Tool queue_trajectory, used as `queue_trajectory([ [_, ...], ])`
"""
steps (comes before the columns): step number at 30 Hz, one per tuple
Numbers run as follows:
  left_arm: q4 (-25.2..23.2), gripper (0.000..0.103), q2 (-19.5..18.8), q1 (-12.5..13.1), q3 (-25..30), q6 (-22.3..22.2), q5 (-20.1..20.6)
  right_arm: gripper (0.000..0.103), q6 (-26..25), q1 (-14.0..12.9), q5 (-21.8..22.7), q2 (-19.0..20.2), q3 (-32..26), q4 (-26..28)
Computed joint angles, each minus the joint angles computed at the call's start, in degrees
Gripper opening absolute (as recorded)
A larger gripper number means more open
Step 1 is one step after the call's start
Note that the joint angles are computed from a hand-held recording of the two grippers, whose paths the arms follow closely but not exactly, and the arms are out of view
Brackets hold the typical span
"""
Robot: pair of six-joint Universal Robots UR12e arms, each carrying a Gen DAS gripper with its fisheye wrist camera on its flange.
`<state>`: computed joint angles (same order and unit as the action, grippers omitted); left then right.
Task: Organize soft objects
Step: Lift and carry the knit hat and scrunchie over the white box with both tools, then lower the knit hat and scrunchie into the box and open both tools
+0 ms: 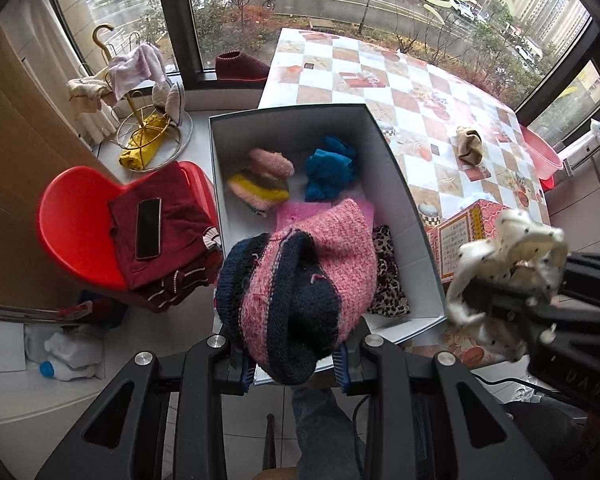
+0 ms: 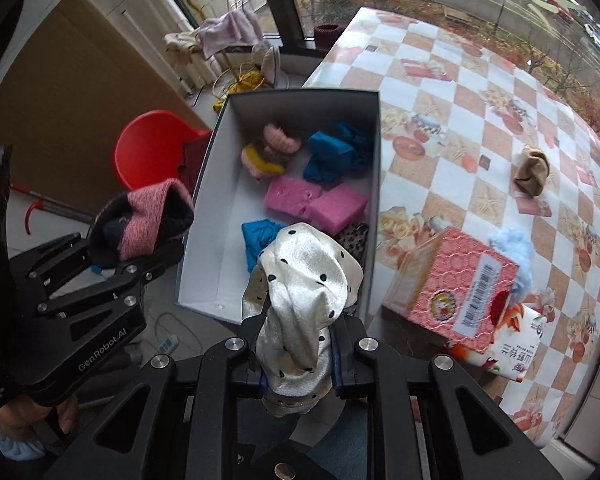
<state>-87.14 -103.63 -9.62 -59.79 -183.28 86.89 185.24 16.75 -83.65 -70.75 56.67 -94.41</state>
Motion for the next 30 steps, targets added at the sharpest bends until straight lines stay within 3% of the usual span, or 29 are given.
queue_trajectory([
  [30, -0.4, 0.033, 0.0, 0.4, 0.0, 0.4, -0.9, 0.022, 1.7, -0.2, 1.3, 0.5, -0.1, 1.7],
])
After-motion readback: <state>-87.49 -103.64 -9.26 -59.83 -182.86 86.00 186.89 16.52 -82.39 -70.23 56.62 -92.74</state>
